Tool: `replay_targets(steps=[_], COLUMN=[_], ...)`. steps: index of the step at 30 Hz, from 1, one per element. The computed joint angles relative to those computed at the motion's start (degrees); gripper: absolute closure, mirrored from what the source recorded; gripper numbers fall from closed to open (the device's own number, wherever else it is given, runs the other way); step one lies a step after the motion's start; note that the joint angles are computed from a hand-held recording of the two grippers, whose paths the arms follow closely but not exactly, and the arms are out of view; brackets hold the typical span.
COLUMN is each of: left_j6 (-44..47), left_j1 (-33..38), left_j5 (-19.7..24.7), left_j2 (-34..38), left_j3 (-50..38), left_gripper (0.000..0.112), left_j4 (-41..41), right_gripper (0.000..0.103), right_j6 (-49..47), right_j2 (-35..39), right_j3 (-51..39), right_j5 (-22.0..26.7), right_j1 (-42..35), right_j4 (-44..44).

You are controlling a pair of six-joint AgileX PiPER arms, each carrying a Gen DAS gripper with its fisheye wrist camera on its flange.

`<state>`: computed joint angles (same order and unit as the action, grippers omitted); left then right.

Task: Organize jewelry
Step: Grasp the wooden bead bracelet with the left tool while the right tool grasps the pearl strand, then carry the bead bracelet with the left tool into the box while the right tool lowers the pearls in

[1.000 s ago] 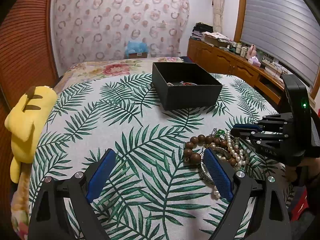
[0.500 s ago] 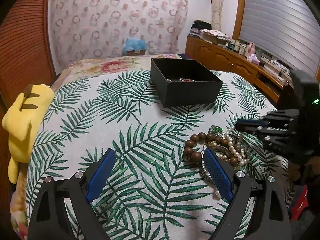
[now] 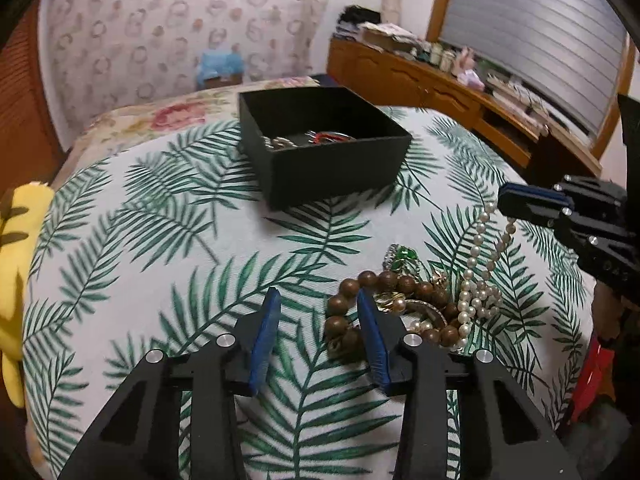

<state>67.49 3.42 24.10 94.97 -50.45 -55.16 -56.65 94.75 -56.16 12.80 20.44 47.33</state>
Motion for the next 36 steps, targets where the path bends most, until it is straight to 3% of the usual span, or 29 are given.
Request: replay_targets(steps=[12,14,16,18,26,36], left_j6=[-8.66,-9.27,-8.49,-9.06,-0.56,1.04], left_j1=[-3.48,-3.60,-3.47,-3.96,-1.70,-0.99], left_j5=[-0.32,0.01,0.97,-0.09,0.63,2.45], left_j2=[4.07,4.32,4.70,4.38,-2.80,-11.15], left_j3=[-4.04,-4.61,-5.18,-4.82,-2.03,-1.67], left_gripper=[0.079,0.083,0.099,0.100,0.100,0.100], left_j4=[9.95,10.53,9.88,10.53,0.01,-3.99], right_gripper=[0.095,0.095,0.095,0.095,0.095,0.095], right_j6=[-6.41,-8.16,-10.14,-10.87,-9.87,-7.56], right_j2=[-0.96,-1.49,-1.95,-2.70,-4.34,-7.06], right_j3=[0.60,0.83,1.17,1.54,0.57,-0.66], right_j5=[2.02,2.63,2.86,2.87,2.81,2.42], right_j1=[-1.76,-2.24,-2.39,-2.27,-1.34,-0.19], right_j4=[5.80,7.31,9.17,9.90,9.38,6.31])
